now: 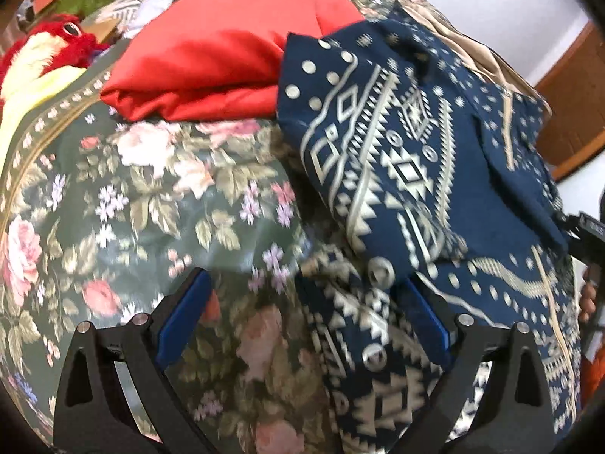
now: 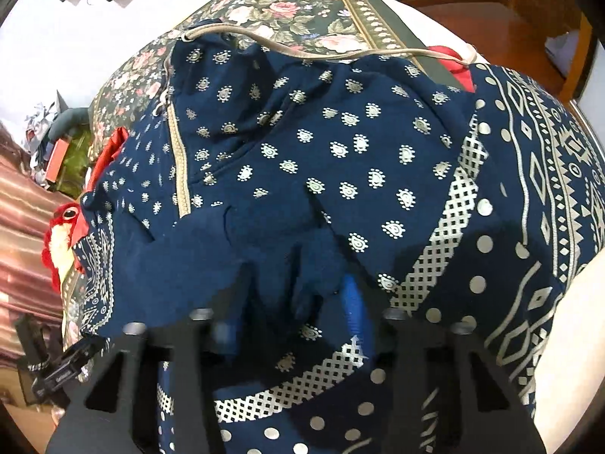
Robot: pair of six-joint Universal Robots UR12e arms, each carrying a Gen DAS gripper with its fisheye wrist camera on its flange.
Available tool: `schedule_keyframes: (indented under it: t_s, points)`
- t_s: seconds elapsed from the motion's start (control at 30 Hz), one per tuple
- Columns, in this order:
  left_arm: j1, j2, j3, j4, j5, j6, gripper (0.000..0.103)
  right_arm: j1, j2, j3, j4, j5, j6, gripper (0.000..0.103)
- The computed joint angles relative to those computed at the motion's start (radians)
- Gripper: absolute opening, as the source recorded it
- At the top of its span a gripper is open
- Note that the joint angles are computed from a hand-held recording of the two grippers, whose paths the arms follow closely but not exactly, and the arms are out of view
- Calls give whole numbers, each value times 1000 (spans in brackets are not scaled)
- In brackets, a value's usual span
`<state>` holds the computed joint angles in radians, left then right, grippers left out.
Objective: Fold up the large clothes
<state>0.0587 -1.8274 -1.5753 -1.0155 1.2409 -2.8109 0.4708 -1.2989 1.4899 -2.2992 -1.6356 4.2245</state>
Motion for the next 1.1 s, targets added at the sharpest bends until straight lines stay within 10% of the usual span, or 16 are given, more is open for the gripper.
schedule_keyframes:
  t_s: [0.6, 1.1]
  points:
    - [-3, -3, -9, 58, 63, -98, 98, 51, -40, -53, -84, -400, -80, 16]
    - [-27, 21, -73, 187, 223, -88, 98, 9, -67, 35, 145, -195, 53, 22]
